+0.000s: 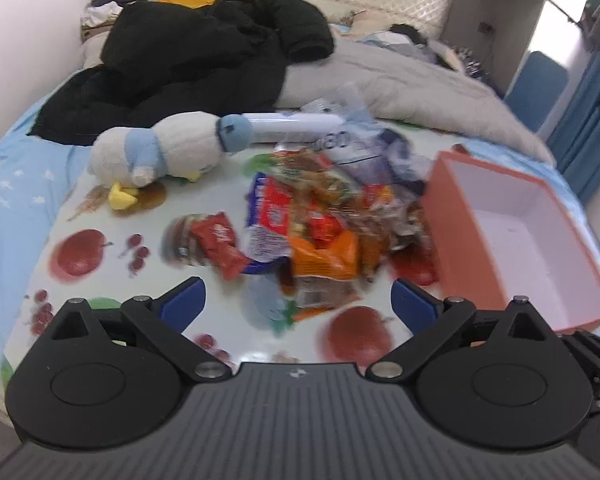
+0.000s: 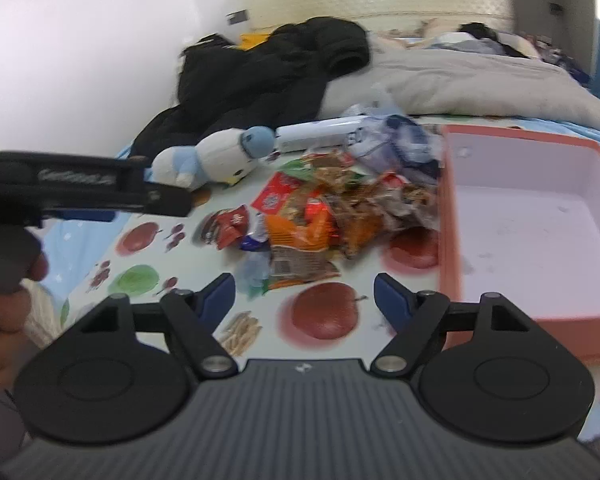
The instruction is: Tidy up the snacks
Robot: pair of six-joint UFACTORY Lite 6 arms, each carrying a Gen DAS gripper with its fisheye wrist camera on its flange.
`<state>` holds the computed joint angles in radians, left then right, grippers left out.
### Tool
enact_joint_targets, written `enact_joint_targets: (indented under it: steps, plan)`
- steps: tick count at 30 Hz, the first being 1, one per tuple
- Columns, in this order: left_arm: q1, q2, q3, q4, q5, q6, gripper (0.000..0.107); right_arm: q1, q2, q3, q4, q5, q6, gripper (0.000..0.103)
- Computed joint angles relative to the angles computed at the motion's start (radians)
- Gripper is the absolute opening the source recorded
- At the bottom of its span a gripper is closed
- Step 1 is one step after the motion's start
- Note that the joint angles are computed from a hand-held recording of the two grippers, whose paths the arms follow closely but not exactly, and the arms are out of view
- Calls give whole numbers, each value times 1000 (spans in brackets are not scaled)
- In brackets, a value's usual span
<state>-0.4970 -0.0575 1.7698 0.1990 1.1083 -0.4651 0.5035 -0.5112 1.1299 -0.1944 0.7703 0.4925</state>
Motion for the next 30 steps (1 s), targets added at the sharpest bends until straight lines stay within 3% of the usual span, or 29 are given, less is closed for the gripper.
enact_joint_targets:
  steps: [10, 17, 24, 28, 30]
  plan:
    - [315, 146, -110, -207, -187, 182, 97, 19, 223, 8, -73, -210, 32, 78]
    - [416, 307, -119, -280, -324, 201, 97, -28, 443, 61, -119, -309, 79, 78]
    - [470, 468, -55, -436, -362, 285, 90, -62, 672, 196, -82, -351, 32, 78]
    - [464, 563, 13, -461, -360, 309, 88, -51, 783, 276, -171, -349, 97, 79]
    - [458, 602, 47, -455, -357, 300, 80, -51, 836, 320, -167, -340, 80, 79]
